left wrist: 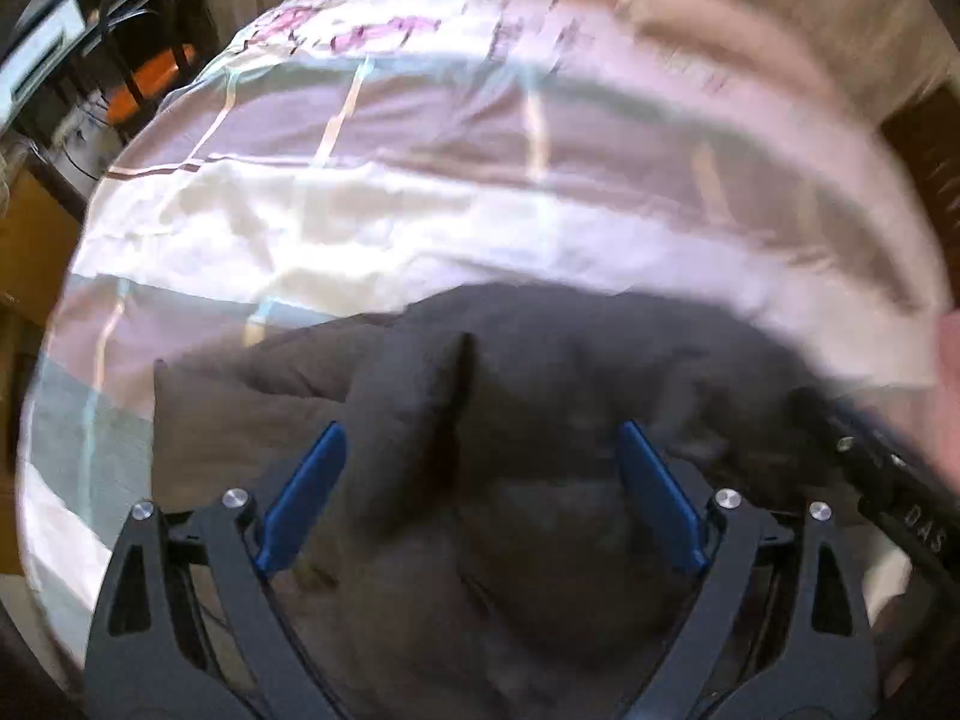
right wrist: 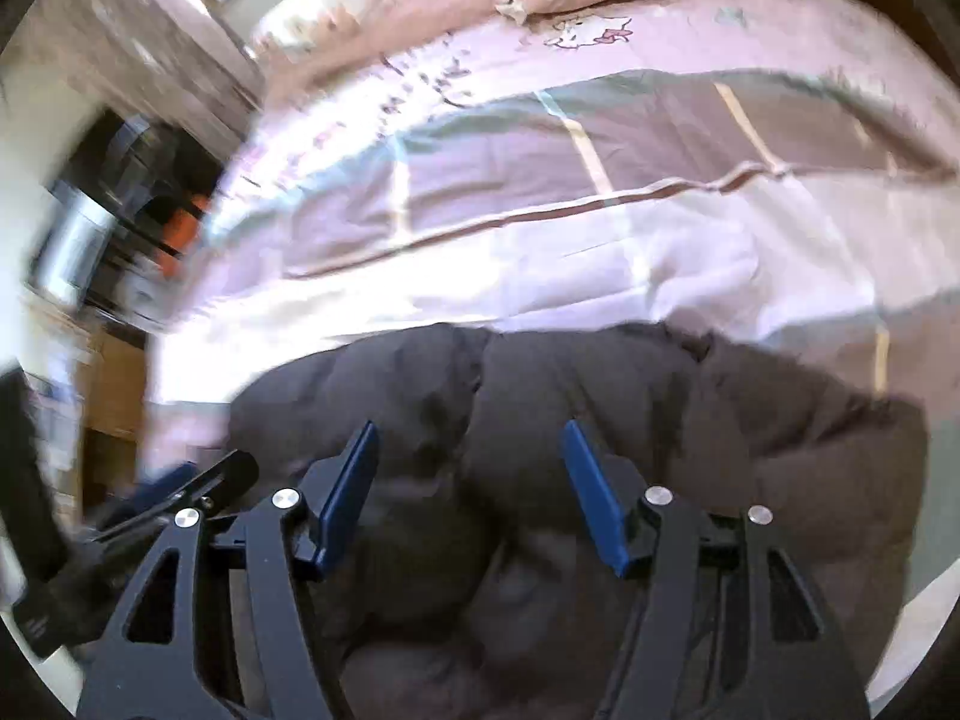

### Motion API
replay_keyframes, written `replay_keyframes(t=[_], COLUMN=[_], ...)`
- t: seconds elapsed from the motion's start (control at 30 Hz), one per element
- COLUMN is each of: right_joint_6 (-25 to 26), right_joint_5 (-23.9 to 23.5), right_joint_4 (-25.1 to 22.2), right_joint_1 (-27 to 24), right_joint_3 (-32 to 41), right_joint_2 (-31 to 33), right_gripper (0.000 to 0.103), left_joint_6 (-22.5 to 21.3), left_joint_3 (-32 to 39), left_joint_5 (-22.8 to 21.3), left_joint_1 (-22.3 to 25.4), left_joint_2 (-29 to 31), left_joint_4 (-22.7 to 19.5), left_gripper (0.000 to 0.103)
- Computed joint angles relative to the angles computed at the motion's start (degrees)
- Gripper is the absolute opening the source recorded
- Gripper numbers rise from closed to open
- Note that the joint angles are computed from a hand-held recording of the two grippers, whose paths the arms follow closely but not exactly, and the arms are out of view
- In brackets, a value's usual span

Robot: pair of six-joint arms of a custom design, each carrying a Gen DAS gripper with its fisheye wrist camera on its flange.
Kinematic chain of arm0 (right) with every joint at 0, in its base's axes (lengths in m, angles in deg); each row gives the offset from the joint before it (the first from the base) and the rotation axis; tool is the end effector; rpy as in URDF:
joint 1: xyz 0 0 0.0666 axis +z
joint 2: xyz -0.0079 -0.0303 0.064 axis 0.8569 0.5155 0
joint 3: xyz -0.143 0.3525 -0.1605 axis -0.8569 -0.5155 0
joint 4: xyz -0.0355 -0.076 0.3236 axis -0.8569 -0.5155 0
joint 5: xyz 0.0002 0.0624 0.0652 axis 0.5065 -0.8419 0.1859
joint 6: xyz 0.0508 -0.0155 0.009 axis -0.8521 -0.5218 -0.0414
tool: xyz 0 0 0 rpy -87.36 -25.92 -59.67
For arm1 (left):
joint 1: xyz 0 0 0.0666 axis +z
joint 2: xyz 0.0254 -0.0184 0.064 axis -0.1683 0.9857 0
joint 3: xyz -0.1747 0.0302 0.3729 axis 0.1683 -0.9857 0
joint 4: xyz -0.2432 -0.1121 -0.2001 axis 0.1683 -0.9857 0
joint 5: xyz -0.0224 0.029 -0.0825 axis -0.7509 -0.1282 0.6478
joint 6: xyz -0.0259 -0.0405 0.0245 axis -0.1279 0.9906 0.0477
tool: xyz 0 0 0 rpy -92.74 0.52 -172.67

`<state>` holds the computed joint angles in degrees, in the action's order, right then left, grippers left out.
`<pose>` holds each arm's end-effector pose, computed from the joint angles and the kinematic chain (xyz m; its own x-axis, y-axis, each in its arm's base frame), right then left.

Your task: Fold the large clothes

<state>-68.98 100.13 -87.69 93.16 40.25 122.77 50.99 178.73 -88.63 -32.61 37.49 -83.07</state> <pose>0.3812 0.2490 0.4273 -0.8497 0.3746 -0.3712 0.3378 0.9271 0.1622 0.4393 -0.1847 0.4179 -0.9295 0.2040 -0.3072 0.2196 0.9754 -0.0168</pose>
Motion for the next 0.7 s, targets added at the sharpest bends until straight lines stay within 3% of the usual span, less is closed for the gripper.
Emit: replay_keyframes(t=[0.07,0.13,0.23,0.33,0.4,0.47,0.57,0.67,0.7], right_joint_6=[1.7,3.7,5.6,1.7,-2.9,-7.1,-10.7,-12.0,-11.6], right_joint_5=[2.0,2.9,3.2,-0.3,2.0,1.3,1.1,-3.7,-3.5], right_joint_4=[-3.2,-2.5,-3.7,2.5,1.8,2.8,1.7,2.7,3.6], right_joint_1=[0.5,1.2,1.5,0.5,2.4,4.9,9.6,11.6,12.2], right_joint_3=[-0.3,-3.2,-2.7,-6.8,-8.8,-11.9,-14.7,-19.4,-20.9], right_joint_2=[2.7,3.6,4.6,-2.4,-7.5,-11.4,-12.0,-9.1,-8.7], right_gripper=[0.064,0.066,0.068,0.068,0.068,0.068,0.068,0.07,0.072], left_joint_6=[0.8,1.1,0.4,2.0,2.7,2.4,2.0,2.4,3.0], left_joint_3=[-2.3,-5.7,-8.8,-8.8,-10.8,-13.1,-17.9,-23.8,-25.1], left_joint_5=[0.8,2.9,2.3,5.3,5.5,4.5,7.0,2.5,3.1], left_joint_1=[1.6,3.0,2.7,4.2,4.9,4.1,2.6,-0.6,-0.6], left_joint_2=[1.3,1.1,0.2,-4.0,-9.2,-13.2,-15.9,-14.5,-13.7], left_joint_4=[-0.7,0.1,1.6,0.3,1.5,1.2,0.9,-0.5,0.2], left_gripper=[0.101,0.101,0.101,0.098,0.098,0.098,0.098,0.099,0.1])
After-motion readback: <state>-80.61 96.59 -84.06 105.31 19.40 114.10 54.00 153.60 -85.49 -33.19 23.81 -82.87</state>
